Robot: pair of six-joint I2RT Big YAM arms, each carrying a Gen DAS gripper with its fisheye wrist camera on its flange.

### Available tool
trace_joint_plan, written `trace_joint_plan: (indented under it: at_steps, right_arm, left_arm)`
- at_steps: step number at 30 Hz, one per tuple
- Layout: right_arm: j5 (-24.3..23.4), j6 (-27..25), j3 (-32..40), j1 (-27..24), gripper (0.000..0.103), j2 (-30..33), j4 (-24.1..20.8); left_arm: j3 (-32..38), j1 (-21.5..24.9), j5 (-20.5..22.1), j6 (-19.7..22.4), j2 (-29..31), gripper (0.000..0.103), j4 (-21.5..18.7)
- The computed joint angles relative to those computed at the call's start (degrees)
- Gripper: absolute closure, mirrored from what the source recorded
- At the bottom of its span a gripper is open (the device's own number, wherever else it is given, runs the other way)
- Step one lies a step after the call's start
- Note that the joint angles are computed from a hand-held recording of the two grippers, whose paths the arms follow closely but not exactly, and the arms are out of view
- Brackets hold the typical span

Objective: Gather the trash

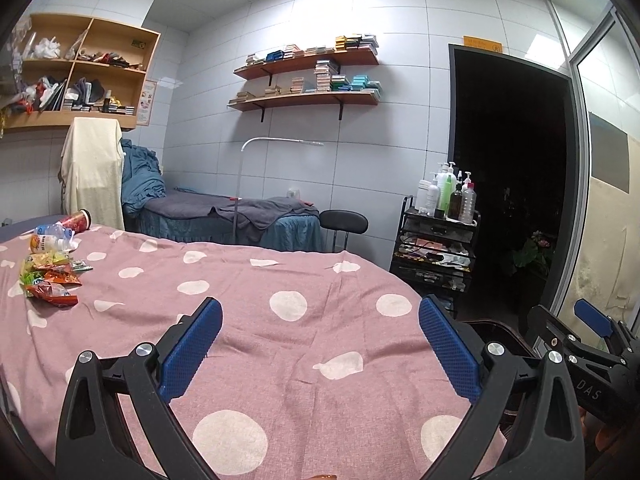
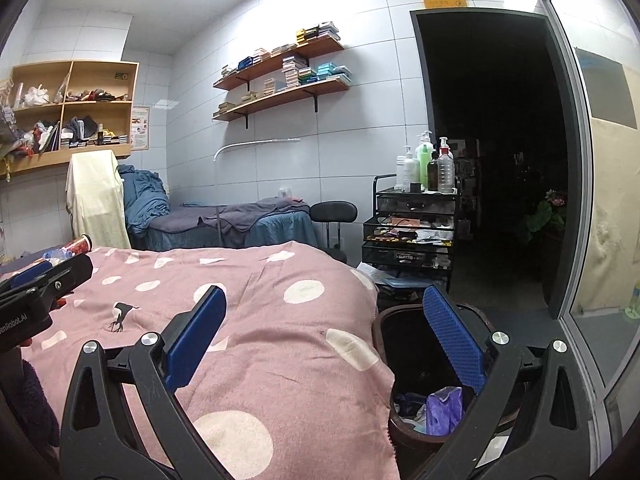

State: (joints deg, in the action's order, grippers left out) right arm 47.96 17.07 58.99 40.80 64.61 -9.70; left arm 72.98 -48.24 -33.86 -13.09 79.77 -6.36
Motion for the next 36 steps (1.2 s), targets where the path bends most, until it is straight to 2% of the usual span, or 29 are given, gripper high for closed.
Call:
trace_joint_plan:
  at_steps: [36]
  right_arm:
    - [-2.16, 2.48, -0.62, -1.46, 0.005, -0.55, -1.18]
  left_arm:
    - [-0.64, -0.15, -0.30, 1.46, -0.62, 0.005, 0.53]
